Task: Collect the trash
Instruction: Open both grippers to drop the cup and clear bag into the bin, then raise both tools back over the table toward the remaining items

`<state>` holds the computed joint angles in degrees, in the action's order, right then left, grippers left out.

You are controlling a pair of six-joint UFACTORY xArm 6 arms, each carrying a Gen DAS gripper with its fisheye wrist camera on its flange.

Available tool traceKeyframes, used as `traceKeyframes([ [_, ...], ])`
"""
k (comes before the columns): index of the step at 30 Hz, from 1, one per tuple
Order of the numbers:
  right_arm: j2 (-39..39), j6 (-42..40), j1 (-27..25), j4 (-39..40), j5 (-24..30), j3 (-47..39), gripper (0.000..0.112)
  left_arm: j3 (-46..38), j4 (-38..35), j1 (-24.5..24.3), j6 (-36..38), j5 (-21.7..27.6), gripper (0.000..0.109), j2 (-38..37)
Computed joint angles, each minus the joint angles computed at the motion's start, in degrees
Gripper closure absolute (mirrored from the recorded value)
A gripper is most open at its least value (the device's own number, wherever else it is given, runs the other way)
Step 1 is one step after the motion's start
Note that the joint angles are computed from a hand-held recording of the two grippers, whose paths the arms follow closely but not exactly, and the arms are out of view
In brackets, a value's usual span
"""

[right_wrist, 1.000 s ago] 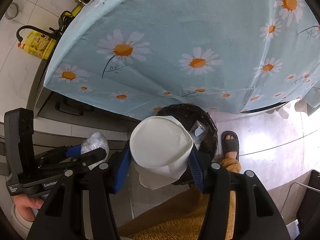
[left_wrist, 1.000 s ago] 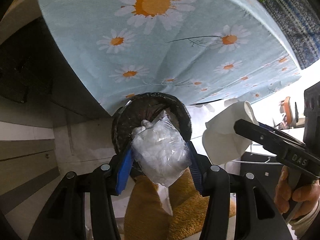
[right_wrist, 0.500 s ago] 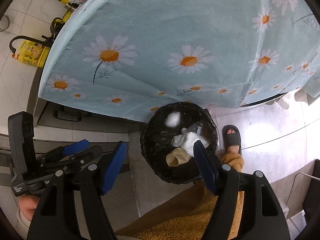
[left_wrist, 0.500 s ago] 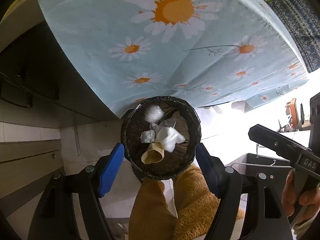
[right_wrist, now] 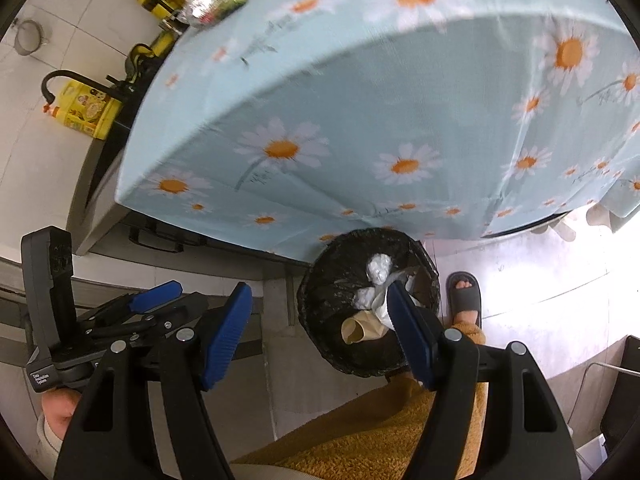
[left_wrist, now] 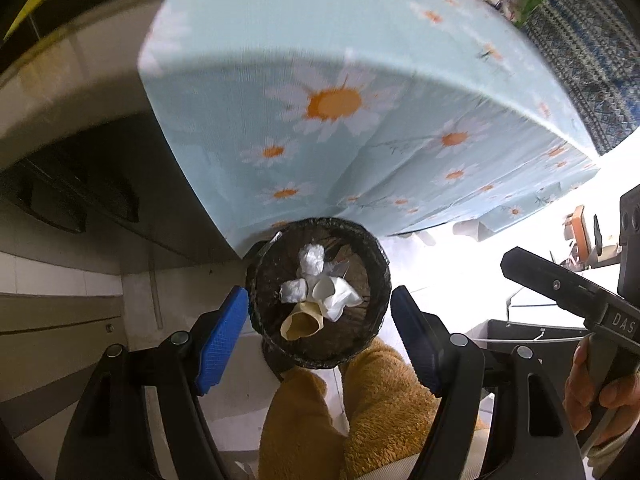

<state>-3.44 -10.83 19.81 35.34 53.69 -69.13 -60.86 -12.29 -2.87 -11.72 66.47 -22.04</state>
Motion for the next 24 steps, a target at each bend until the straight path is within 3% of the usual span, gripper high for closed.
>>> traceKeyframes([
  [13, -6.0, -0.1, 0.4, -0.8, -3.5, -0.1, 0.042, -3.8, 0.6, -0.2, 0.1, -2.8, 0.037, -4.0],
  [24, -8.3, 0.3, -0.2, -2.2, -7.7, -2.6, 0.042, -9.7, 0.0, 0.7, 3.0, -4.1, 0.037, -2.6],
])
